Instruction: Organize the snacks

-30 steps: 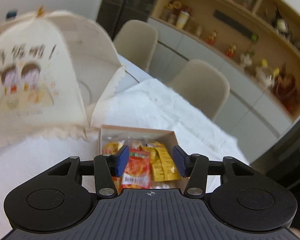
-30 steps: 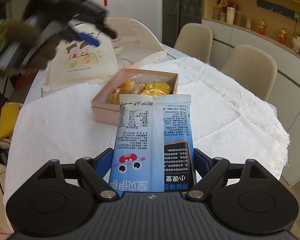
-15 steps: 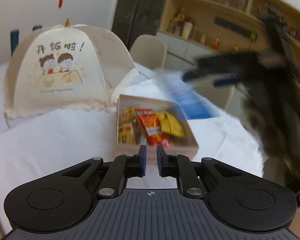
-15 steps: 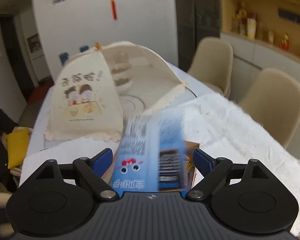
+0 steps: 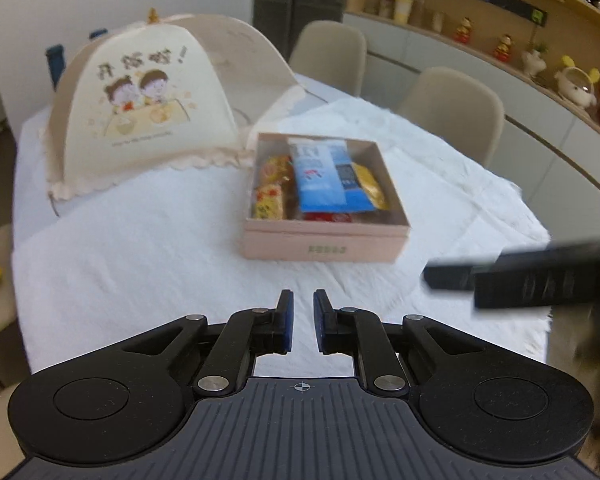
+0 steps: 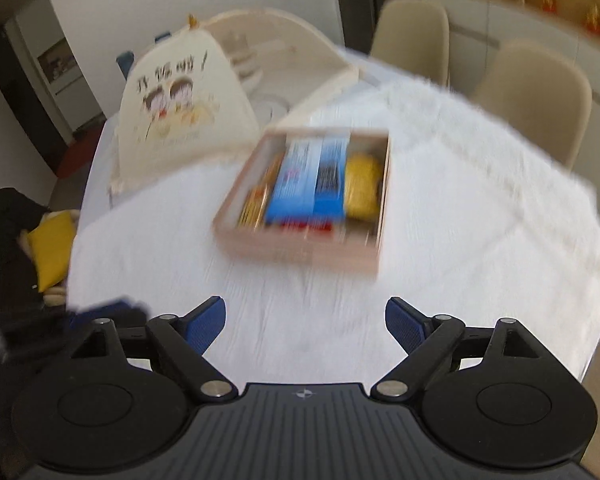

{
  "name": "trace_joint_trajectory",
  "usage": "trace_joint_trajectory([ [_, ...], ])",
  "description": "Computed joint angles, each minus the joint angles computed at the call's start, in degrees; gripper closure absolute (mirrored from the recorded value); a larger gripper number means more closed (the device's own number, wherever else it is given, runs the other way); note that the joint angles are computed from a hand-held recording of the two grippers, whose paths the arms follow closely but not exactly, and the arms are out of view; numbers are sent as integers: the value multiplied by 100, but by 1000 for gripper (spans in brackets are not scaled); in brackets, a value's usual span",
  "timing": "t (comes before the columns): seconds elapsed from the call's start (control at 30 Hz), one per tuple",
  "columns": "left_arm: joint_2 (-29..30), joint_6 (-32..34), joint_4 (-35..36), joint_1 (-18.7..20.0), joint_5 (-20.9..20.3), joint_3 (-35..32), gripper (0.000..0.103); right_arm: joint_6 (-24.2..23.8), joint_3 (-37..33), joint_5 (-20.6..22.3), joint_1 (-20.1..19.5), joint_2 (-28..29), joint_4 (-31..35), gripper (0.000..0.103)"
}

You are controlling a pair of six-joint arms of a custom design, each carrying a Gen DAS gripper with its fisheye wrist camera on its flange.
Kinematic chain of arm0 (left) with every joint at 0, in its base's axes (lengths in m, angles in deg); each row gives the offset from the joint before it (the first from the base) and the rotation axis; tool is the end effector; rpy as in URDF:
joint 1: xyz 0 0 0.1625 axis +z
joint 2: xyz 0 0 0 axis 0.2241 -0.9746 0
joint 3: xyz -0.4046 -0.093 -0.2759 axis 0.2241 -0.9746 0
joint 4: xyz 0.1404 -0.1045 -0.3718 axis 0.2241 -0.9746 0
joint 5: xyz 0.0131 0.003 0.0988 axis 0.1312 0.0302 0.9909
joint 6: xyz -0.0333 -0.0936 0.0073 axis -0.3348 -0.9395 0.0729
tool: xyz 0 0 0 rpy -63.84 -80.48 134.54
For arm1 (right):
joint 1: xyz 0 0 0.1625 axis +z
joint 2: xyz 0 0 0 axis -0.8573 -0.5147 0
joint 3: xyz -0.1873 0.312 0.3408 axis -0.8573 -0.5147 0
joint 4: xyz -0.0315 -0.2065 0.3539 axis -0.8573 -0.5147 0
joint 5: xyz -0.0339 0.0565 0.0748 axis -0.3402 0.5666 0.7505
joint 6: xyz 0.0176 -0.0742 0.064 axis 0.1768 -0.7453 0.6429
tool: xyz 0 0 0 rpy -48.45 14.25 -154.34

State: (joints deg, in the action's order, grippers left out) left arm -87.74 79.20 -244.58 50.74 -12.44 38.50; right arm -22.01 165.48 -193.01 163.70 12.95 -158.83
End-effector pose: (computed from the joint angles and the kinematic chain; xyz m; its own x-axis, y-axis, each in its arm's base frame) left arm -0.0931 -0.6474 0.2298 -0.7695 0.0414 -0.6373 0.4363 0.7629 -0.4771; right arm 0.2715 -0.6855 0.0341 -0.8338 -0.2336 0.5002 -0.4497 0.8131 -0.3697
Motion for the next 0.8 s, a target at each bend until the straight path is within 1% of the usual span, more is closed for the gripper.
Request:
trace_joint_trajectory([
  [0.03,-18,-50,104,-1,-29,-8,89,171,52,-14,0,-23,126,15],
  [0.07,-20,-42,131,-9,-26,-2,89,239,105,-18,2,-42,166,15],
  [0.1,-18,-13,140,-17,-12,2,89,229,157,-40,12,-42,116,15],
  [0.2,-40,-30,212,-13,-71,15,89,55,206,-452,114,52,-220,15],
  [0.27,-61,-68,245,-15,-127,36,89,-46,254,-610,149,75,-402,15],
  [0.53,-98,-159,375,-10,-210,33,89,62,301,-640,139,50,-331,15],
  [0.8,-131,-203,428,-6,-303,42,89,-4,328,-660,155,50,-385,15],
])
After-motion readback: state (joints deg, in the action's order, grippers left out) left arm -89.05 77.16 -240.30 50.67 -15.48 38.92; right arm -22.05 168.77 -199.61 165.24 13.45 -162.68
